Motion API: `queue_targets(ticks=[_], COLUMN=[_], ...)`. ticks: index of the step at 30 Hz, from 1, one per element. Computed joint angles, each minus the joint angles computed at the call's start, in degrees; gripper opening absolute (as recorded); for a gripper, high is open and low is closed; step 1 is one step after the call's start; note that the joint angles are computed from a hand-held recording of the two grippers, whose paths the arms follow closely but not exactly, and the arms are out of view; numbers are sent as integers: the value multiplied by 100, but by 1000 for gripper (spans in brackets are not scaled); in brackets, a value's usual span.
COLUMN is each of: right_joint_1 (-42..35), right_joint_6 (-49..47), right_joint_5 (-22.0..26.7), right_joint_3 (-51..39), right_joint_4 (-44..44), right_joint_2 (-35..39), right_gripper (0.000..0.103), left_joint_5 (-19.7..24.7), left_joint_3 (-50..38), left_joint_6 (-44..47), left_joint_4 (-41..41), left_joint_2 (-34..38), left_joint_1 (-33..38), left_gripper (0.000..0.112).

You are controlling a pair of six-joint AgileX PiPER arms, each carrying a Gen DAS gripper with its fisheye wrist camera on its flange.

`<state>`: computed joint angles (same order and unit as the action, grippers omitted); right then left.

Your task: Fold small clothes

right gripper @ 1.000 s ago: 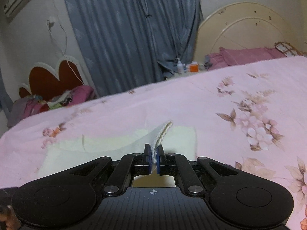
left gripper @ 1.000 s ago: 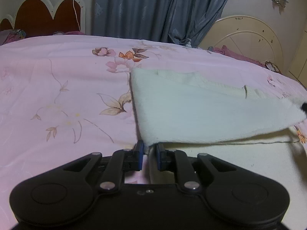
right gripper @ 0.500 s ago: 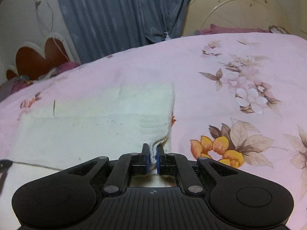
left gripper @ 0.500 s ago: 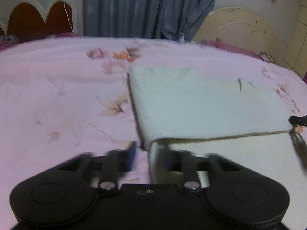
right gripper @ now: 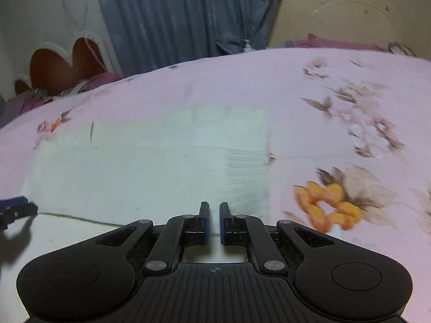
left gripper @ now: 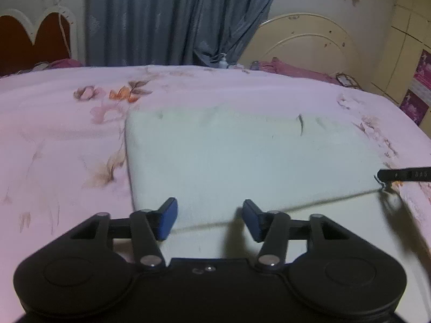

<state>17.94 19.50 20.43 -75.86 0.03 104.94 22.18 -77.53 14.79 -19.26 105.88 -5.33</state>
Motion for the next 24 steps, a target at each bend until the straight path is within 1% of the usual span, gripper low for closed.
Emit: queue_targets(ticks=[1,2,4,7,8,9,10,11,12,13,14,15,16,17,18,19,20,21,23,24], right_joint_1=[-27,-57,-37,12,19,-15,-99,-195,-251,-239,-196,-119,-5,82,213,366,517,674,901,1019], right_joint_6=[7,-182,-460,-1054,-1056,-883,-763,-708,-446,-25,274,591,957,1095,1003,952,745,444,132,144], right_joint_5=[-81,-97,-33,266,378,445,406,318,353,496,622,631,542,453,373,251,187,352,642,757], right_joint_3=[-66,-239,-740,-1634,-1819,-1936,-1924,-1831,-1806,-1865,-1900,-1908,-1889,-1923,-2022,-2135,-2295,-2665,-3237,-3466], right_joint_4=[13,233,535,790,713,490,372,378,200,-156,-425,-650,-886,-941,-800,-774,-660,-444,-220,-314], right_joint_2=[36,159,504,1133,1270,1377,1416,1397,1378,1367,1325,1279,1236,1250,1304,1393,1505,1729,2072,2220], right_gripper=[5,5,5,5,5,4,4,4,4,5,5,5,5,15,53,70,76,76,75,70], left_joint_5=[34,135,384,756,798,757,751,885,1009,1011,791,559,427,335,198,149,120,108,65,-44], left_joint_3=[-272,-661,-1436,-2622,-2882,-3000,-3038,-3104,-3138,-3079,-2802,-2510,-2272,-2126,-1981,-1882,-1814,-1767,-1663,-1514], left_joint_6=[-73,-160,100,-36,-91,-112,-5,249,316,203,91,129,390,612,655,612,540,468,198,158], left_joint_4=[164,365,192,270,335,366,187,-151,-260,-140,-28,-145,-491,-719,-717,-653,-604,-581,-382,-362], left_joint_2=[179,430,953,1809,2009,2113,2149,2174,2146,2051,1856,1654,1492,1402,1330,1280,1263,1267,1272,1225], left_joint_1=[-15,-39,13,155,247,348,461,591,650,636,591,540,489,416,279,155,47,-38,-160,-194], left_gripper=[61,62,62,62,61,60,57,53,53,53,54,55,56,56,56,56,56,56,56,56])
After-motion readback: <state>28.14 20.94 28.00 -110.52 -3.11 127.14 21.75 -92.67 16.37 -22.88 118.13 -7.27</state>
